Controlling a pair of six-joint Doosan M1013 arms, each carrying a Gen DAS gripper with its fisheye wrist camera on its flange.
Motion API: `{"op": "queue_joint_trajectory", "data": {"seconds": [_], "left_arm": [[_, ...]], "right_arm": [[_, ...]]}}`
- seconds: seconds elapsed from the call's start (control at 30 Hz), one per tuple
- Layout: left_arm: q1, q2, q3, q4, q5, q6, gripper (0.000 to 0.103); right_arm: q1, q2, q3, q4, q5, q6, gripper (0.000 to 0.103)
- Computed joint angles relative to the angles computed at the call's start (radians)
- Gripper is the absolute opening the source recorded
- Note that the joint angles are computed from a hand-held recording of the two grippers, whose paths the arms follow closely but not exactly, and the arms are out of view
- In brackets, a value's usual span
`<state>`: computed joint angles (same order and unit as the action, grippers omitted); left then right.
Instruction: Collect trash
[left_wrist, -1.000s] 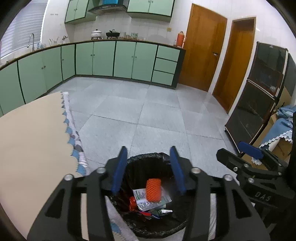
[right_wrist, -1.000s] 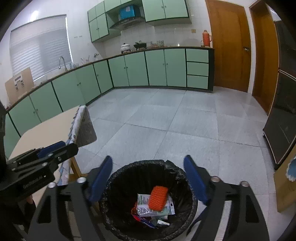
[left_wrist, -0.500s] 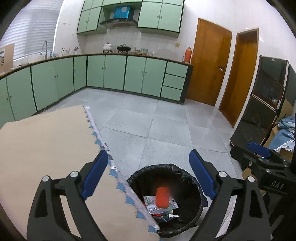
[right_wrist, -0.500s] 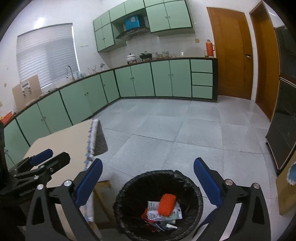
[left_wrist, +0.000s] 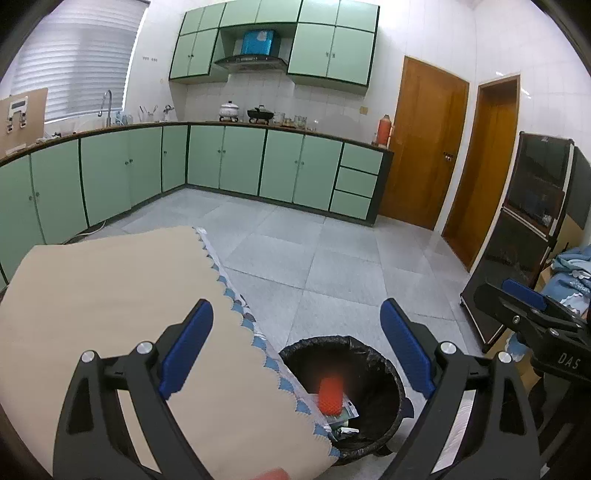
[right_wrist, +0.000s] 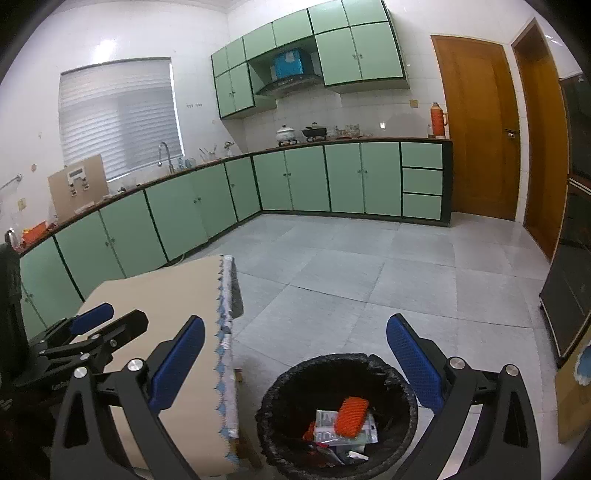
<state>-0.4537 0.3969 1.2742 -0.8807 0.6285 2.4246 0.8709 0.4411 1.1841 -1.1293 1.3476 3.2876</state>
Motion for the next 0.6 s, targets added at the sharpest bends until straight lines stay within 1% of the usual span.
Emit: {"op": "queue_joint_trajectory", "data": {"seconds": [0.37,0.6], "left_arm": [[0.024,-0.050,0.053,-0.065,-0.033,0.073,0.090],[0.035,-0.062,0.063,-0.102,-0.040,0.113,0.090]], "right_arm": [[0.031,0.012,-0.036,-0.039,0.023,-0.018,0.097],[0.046,0.023,-0.057,-0.057,0.040,-0.031,0.097]]}}
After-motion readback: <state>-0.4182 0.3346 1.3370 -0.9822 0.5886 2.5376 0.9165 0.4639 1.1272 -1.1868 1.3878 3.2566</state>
